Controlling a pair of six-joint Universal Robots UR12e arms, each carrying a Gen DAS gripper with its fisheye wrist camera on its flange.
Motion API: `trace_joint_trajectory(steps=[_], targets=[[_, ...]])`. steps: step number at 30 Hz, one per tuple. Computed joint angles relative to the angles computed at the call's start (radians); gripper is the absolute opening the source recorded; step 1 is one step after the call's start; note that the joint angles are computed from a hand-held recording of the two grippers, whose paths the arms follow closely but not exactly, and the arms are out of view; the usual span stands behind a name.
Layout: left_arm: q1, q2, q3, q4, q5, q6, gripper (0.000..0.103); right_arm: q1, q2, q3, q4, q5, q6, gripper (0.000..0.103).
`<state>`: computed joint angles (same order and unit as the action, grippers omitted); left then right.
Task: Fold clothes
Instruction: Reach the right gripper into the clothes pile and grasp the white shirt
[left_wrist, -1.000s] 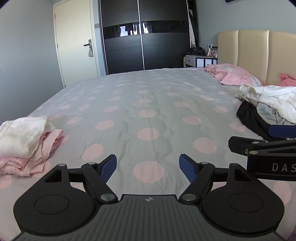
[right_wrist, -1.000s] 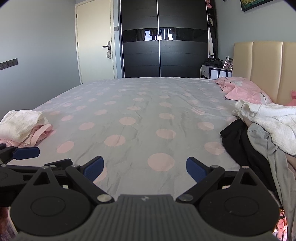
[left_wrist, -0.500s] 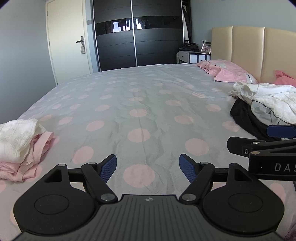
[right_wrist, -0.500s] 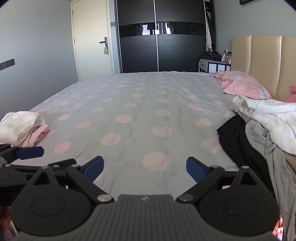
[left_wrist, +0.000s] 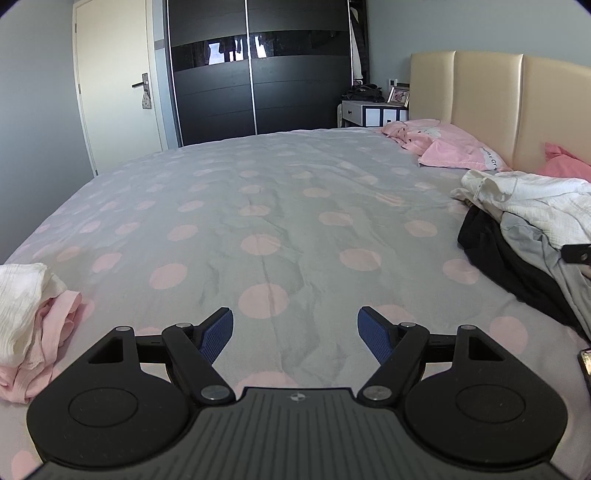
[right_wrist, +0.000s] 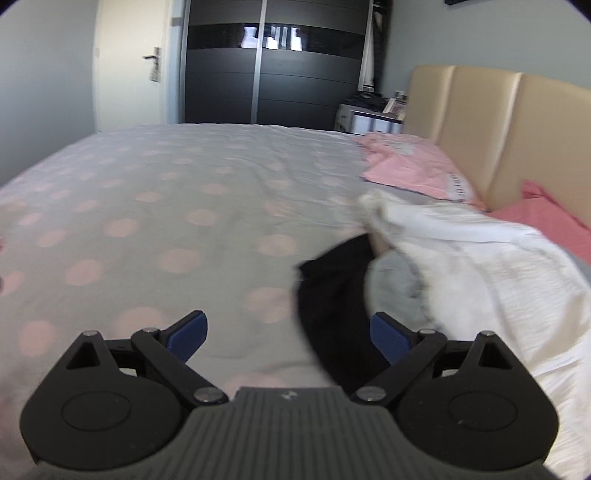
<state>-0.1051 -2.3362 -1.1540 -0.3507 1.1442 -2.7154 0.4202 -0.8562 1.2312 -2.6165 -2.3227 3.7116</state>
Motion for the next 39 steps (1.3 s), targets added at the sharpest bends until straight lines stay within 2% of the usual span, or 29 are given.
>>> trace_joint_trajectory(steps=[3, 5, 9, 14, 18, 19, 20, 21, 23, 25, 26, 27, 31, 35, 39], targets=[[-0.006, -0.02, 0.028, -0.019, 0.032, -0.001, 0.074, -0.034, -0.03, 0.054, 0.04, -0.033, 0.038, 0.094], [-0.01, -0.034, 0.047, -0.035, 0.052, 0.001, 0.074, -0.057, -0.039, 0.077, 0.063, -0.047, 0.049, 0.085], [-0.014, -0.061, 0.079, -0.056, 0.085, 0.004, 0.074, -0.101, -0.04, 0.103, 0.073, -0.028, 0.067, 0.079], [-0.018, -0.088, 0.112, -0.112, 0.133, 0.001, 0.074, -0.142, -0.025, 0.105, 0.102, 0.001, 0.096, 0.061], [-0.02, -0.101, 0.128, -0.139, 0.15, -0.001, 0.074, -0.162, -0.011, 0.093, 0.15, 0.017, 0.13, 0.058], [-0.02, -0.103, 0.131, -0.143, 0.153, -0.001, 0.074, -0.163, -0.006, 0.086, 0.171, 0.004, 0.133, 0.045], [-0.021, -0.105, 0.133, -0.146, 0.155, 0.0, 0.074, -0.164, -0.004, 0.084, 0.182, -0.003, 0.137, 0.036], [-0.021, -0.105, 0.135, -0.15, 0.156, -0.001, 0.074, -0.166, -0.008, 0.087, 0.174, 0.004, 0.146, 0.033], [-0.021, -0.105, 0.136, -0.156, 0.153, -0.006, 0.074, -0.169, -0.02, 0.099, 0.147, 0.023, 0.175, 0.021], [-0.02, -0.104, 0.137, -0.16, 0.142, -0.016, 0.074, -0.169, -0.035, 0.112, 0.115, 0.035, 0.202, 0.017], [-0.019, -0.103, 0.136, -0.16, 0.135, -0.019, 0.074, -0.168, -0.042, 0.119, 0.094, 0.037, 0.209, 0.012], [-0.018, -0.1, 0.133, -0.159, 0.128, -0.019, 0.074, -0.166, -0.048, 0.124, 0.076, 0.038, 0.208, 0.012], [-0.016, -0.084, 0.107, -0.126, 0.099, -0.001, 0.074, -0.155, -0.063, 0.123, -0.006, 0.097, 0.132, 0.009], [-0.012, -0.06, 0.073, -0.093, 0.059, 0.01, 0.074, -0.131, -0.057, 0.089, -0.099, 0.189, 0.029, 0.008], [-0.003, -0.035, 0.039, -0.048, 0.016, 0.001, 0.074, -0.094, -0.031, 0.02, -0.173, 0.337, -0.076, 0.008]])
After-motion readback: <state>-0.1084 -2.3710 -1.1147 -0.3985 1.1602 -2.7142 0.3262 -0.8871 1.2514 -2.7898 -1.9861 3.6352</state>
